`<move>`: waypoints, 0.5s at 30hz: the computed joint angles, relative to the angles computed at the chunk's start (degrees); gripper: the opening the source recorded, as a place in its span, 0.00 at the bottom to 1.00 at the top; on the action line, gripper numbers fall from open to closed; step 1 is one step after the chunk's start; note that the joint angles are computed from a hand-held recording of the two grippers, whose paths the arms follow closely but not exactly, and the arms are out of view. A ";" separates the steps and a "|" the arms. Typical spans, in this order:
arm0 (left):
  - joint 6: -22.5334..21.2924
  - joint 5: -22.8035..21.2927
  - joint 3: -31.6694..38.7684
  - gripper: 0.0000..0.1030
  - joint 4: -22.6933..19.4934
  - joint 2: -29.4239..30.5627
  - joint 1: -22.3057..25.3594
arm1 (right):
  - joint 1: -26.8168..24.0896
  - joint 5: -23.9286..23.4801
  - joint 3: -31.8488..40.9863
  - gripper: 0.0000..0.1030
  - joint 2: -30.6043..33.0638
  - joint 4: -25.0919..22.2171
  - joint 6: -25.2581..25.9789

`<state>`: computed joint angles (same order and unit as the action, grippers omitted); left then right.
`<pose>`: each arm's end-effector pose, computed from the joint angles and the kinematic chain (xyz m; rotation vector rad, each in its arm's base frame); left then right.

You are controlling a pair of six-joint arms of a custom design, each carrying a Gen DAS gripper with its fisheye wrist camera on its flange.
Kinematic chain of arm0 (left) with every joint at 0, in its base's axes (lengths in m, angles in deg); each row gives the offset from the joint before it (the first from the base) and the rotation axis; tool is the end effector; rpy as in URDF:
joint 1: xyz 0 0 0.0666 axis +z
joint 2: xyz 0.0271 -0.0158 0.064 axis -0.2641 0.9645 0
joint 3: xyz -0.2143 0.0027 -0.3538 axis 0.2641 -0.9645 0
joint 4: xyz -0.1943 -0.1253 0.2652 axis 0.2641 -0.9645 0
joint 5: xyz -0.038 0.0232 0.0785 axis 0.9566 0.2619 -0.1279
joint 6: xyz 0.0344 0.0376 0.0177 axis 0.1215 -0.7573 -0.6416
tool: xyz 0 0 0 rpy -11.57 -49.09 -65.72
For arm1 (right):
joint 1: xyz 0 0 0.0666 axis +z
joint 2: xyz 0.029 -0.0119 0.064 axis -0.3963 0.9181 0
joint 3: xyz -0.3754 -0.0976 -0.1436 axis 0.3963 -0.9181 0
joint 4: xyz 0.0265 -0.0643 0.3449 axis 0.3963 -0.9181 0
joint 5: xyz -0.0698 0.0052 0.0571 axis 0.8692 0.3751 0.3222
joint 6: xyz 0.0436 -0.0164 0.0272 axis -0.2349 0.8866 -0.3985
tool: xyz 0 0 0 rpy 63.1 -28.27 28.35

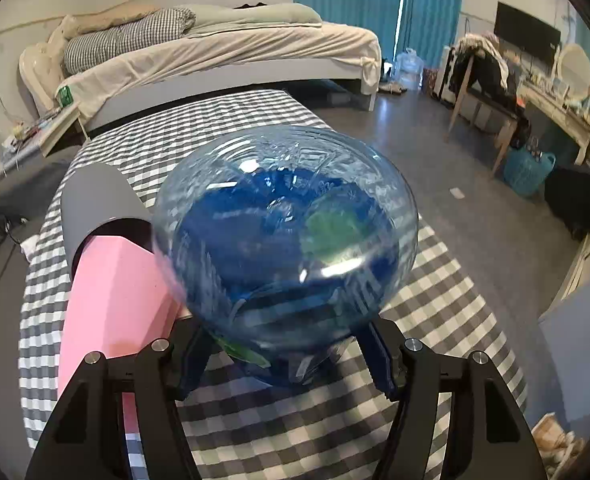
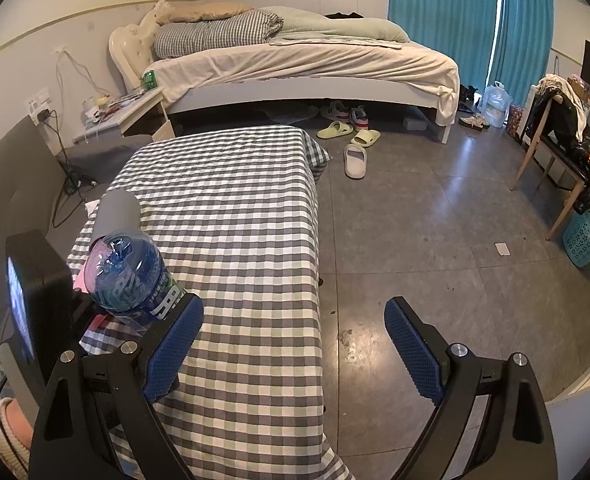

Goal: Flip cup upside down
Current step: 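Rotate the held bottle with the left gripper until its cap points up, then lower the bottle upright onto the cloth and open the left gripper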

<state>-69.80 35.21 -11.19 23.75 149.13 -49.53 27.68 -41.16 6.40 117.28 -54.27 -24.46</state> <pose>0.3173 -0.2054 0.2767 0.2055 2.4629 -0.0869 0.2955 0.3417 0.3264 -0.1852 2.4322 0.1245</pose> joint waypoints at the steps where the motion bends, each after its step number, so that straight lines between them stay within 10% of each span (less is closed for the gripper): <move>1: -0.12 -0.07 0.02 0.65 0.10 0.04 -0.06 | -0.02 -0.02 0.09 0.90 0.12 -0.06 0.07; 15: -3.38 3.03 -1.50 0.80 2.04 -1.48 0.34 | 0.17 0.10 -0.18 0.90 -0.05 0.67 0.19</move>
<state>-73.18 38.23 -12.69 25.79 147.65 -49.18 27.85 -41.05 6.22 117.22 -53.60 -24.27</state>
